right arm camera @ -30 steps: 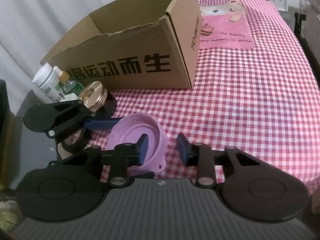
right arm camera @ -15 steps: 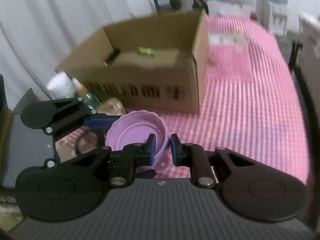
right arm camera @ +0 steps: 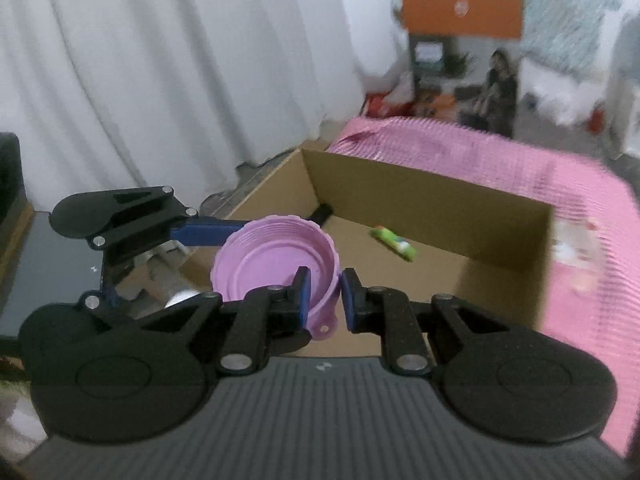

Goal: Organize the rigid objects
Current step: 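Carry the purple lid into the cardboard box and open the right gripper, then lift the right gripper out of the box back toward the table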

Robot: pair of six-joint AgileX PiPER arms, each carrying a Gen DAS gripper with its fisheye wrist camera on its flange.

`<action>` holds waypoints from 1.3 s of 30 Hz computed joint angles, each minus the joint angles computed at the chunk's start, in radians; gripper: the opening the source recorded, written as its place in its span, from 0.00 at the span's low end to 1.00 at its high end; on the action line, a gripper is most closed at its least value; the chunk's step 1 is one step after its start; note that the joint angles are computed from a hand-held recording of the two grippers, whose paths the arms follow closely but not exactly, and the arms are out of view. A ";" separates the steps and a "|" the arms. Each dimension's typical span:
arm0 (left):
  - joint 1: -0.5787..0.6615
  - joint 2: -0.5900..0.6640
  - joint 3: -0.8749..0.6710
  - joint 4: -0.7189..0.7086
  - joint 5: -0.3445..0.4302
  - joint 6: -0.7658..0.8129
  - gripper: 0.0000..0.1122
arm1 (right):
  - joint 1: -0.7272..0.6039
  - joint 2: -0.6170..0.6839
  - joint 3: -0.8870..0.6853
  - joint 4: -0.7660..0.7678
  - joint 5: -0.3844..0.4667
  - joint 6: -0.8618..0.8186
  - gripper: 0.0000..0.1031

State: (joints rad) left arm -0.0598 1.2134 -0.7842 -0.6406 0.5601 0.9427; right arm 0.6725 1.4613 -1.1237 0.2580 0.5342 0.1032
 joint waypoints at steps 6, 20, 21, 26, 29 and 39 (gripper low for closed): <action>0.014 0.286 -0.214 0.215 0.023 -0.198 0.67 | -0.129 0.392 -0.388 0.243 0.223 -0.199 0.15; -0.008 0.542 -0.431 0.436 0.105 -0.407 0.67 | -0.158 0.760 -0.777 0.201 0.394 -0.156 0.15; -0.010 0.549 -0.434 0.449 0.104 -0.415 0.67 | -0.159 0.770 -0.785 0.204 0.397 -0.157 0.15; -0.039 0.540 -0.418 0.502 0.081 -0.450 0.70 | -0.163 0.796 -0.806 0.201 0.397 -0.160 0.17; -0.045 0.537 -0.422 0.500 0.066 -0.453 0.72 | -0.169 0.792 -0.791 0.224 0.376 -0.174 0.23; 0.002 0.344 -0.327 0.359 0.062 -0.361 0.77 | -0.181 0.638 -0.614 0.249 0.267 -0.188 0.34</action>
State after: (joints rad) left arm -0.0582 1.5571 -1.1108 -0.2815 0.6222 0.5821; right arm 0.4915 2.0998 -1.7381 0.5067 0.8014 -0.0848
